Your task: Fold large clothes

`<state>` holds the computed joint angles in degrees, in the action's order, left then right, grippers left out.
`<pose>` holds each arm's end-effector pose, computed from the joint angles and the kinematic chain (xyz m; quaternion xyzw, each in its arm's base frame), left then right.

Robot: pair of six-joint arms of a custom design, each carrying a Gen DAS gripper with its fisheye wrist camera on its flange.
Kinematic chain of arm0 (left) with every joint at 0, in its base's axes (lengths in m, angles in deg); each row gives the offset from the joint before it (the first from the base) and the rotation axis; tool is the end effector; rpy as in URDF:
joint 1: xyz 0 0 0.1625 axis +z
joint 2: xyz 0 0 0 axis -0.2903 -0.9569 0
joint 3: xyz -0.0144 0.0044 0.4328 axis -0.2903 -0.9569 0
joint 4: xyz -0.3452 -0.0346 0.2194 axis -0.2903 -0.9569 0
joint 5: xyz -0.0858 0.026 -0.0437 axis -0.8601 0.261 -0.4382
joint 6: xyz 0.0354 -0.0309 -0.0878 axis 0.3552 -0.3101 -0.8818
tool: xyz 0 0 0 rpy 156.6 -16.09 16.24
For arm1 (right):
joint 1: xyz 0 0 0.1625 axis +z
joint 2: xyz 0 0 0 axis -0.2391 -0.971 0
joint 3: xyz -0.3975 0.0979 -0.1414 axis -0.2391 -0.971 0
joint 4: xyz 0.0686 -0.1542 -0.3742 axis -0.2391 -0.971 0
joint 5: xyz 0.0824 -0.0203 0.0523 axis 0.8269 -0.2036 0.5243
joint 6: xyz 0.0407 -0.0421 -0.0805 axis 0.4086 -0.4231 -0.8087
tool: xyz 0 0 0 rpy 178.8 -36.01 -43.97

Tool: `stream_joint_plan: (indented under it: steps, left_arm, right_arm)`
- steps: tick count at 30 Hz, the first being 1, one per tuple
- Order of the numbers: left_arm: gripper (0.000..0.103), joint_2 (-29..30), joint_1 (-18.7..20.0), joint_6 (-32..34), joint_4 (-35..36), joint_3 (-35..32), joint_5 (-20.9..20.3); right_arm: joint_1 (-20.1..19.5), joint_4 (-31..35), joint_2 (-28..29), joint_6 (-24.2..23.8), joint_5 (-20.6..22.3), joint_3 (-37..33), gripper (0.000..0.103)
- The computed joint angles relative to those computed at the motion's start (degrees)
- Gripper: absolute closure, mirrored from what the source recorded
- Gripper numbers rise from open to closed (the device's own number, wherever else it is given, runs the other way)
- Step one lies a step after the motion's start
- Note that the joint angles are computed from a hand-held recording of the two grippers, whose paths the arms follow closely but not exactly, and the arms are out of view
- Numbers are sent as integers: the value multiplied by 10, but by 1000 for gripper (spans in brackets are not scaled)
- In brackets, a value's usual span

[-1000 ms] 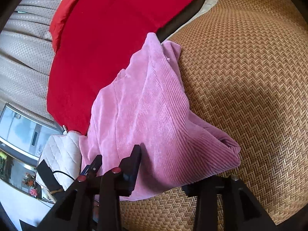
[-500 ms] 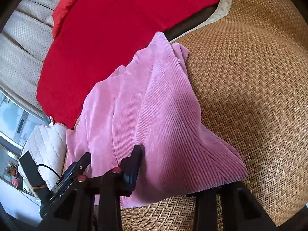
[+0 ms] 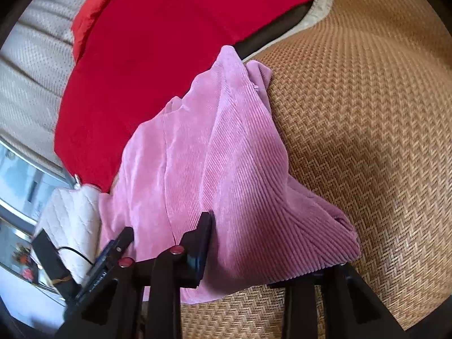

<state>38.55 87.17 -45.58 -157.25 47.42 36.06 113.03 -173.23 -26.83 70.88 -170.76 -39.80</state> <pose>-0.0218 -0.6731 0.2108 0.0832 0.8556 -0.3766 0.3453 0.2546 -0.8360 -0.0618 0.0061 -0.9670 0.2512 0.0429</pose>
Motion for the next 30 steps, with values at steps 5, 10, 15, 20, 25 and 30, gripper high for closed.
stream_joint_plan:
  steps: [5,10,15,20,25,30]
  left_arm:
    - [2,-1,-11,47,-111,22,-2]
    - [2,11,0,5,6,-3,30]
    - [2,2,-10,27,-52,13,23]
    - [2,11,-2,14,27,-6,39]
    - [2,-5,9,-31,78,-14,-1]
    - [8,-60,34,-106,110,-1,-113]
  right_arm:
    - [-9,-13,-18,7,21,29,63]
    - [-9,-18,-18,-1,16,31,60]
    - [1,4,-9,-18,-15,10,70]
    - [-14,-15,-13,37,35,23,61]
    - [14,7,3,-32,-23,-25,86]
    - [98,24,65,-199,-103,-163,88]
